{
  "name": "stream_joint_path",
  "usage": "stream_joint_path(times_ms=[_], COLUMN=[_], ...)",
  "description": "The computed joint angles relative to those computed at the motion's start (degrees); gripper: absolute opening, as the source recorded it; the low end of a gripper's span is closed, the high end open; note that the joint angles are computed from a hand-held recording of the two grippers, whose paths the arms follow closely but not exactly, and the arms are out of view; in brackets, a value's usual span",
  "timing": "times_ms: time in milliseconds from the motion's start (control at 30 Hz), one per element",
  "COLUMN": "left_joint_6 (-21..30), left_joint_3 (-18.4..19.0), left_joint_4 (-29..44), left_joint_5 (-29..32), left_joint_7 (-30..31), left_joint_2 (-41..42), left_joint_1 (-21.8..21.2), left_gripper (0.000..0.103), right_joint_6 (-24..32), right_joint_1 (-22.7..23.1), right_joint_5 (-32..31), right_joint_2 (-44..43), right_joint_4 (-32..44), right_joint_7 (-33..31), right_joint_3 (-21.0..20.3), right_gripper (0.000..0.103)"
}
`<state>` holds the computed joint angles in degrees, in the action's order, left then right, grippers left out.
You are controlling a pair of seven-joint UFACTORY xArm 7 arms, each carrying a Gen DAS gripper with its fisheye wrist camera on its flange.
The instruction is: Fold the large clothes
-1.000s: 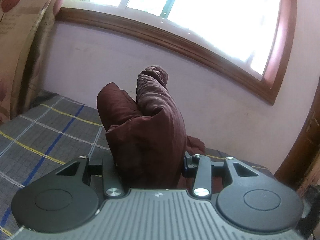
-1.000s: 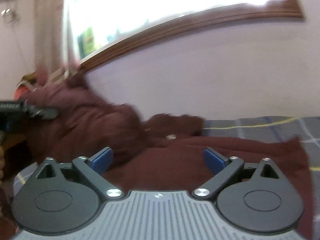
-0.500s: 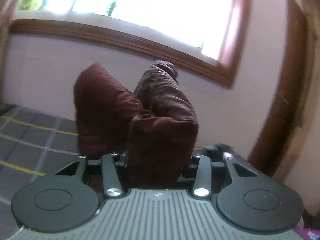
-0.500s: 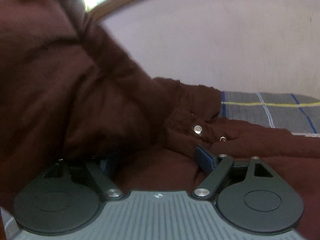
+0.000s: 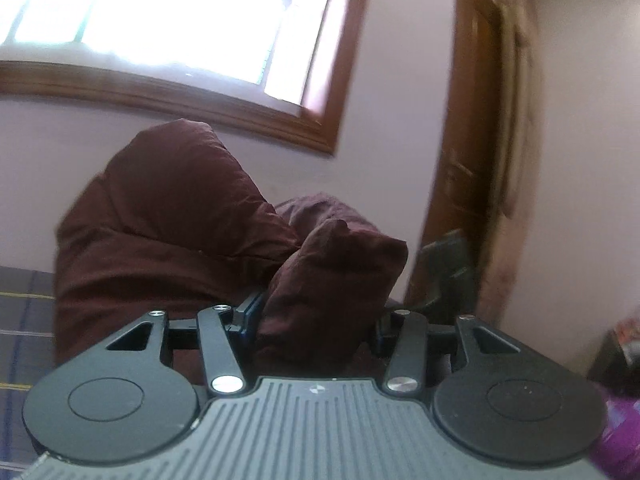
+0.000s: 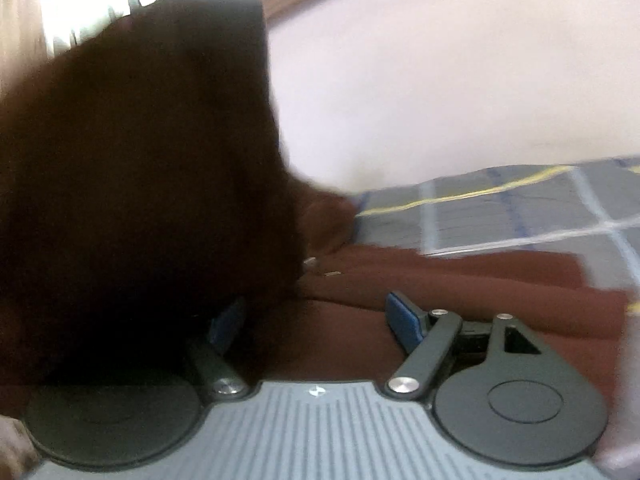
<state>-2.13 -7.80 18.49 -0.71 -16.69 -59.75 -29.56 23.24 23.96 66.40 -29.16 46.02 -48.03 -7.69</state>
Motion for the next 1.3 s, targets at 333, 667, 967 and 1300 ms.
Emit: stream_joint_path(times_ms=[333, 667, 967, 1300], left_joint_6=[-7.8, -10.0, -10.0, 1.4], left_joint_3=[-2.0, 3.2, 3.4, 5.4], left_joint_4=[-2.7, -5.0, -4.4, -4.6], left_joint_5=[1.9, 4.5, 4.7, 3.4], left_joint_7=[-1.9, -1.3, -2.1, 1.4], left_joint_2=[9.9, 10.0, 7.7, -6.0], left_joint_1=[-5.8, -10.7, -12.3, 3.1], left_gripper=[0.052, 0.060, 0.083, 0.095], right_joint_6=[13.6, 20.5, 11.9, 3.4], right_joint_1=[-7.8, -10.3, -9.4, -7.8], right_joint_5=[13.5, 3.7, -15.0, -28.3], right_joint_2=[-16.8, -6.2, 2.4, -6.0], right_joint_4=[-11.3, -1.8, 8.8, 0.2], right_joint_7=[3.4, 8.3, 5.2, 8.8], right_joint_3=[-15.8, -6.0, 4.2, 4.7], right_gripper=[0.101, 0.103, 0.075, 0.034])
